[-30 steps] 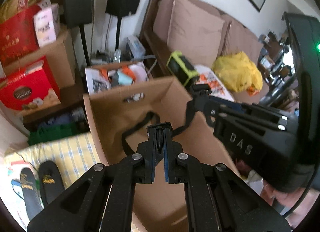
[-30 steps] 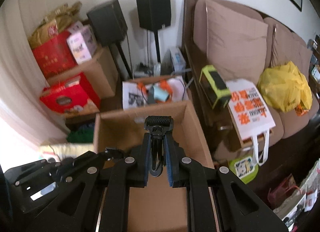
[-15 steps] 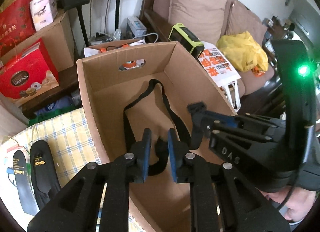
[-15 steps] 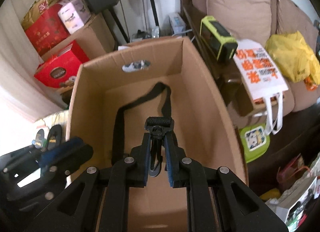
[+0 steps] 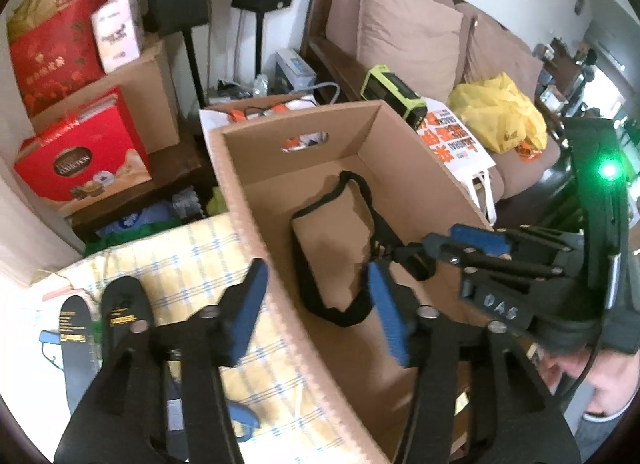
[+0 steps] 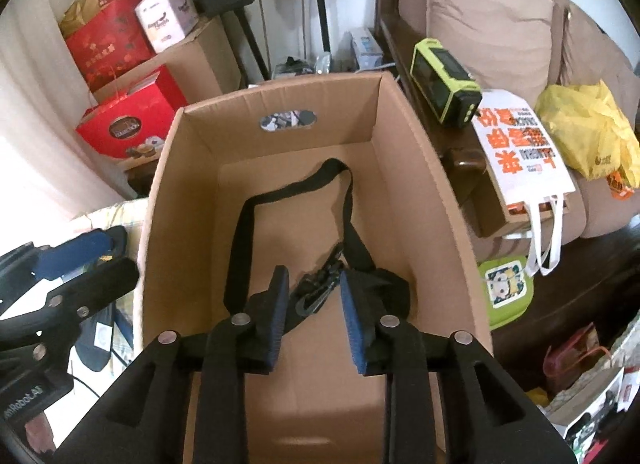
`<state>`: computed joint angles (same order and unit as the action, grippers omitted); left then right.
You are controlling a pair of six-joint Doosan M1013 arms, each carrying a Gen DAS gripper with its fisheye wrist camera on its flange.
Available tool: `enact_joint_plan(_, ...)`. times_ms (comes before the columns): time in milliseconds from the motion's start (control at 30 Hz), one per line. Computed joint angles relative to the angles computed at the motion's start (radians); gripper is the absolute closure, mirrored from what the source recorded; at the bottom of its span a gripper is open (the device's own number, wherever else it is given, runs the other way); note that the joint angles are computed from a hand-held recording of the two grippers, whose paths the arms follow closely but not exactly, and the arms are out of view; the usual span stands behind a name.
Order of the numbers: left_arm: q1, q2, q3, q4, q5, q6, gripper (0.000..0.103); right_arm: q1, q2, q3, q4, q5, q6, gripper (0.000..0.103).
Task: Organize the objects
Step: 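Lower the strap into the box and open both grippers, then withdraw both tools from the box and move toward the black insoles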
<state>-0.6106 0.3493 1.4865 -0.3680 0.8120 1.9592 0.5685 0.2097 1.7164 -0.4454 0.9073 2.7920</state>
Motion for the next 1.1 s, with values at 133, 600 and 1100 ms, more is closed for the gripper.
enact_joint_plan(133, 0.012, -0.013, 0.015, 0.031, -0.017, -0.025, 0.042, 0.018, 0.001, -0.009, -0.036, 0.023, 0.019, 0.068)
enact_joint_plan(600, 0.067, -0.046, 0.059, 0.087, -0.071, -0.126, 0.014, 0.077, 0.020, -0.043, -0.137, 0.072, 0.075, 0.037)
enact_joint_plan(1100, 0.127, -0.090, 0.129, 0.185, -0.170, -0.198, 0.000, 0.124, 0.034, -0.074, -0.204, 0.066, 0.124, 0.001)
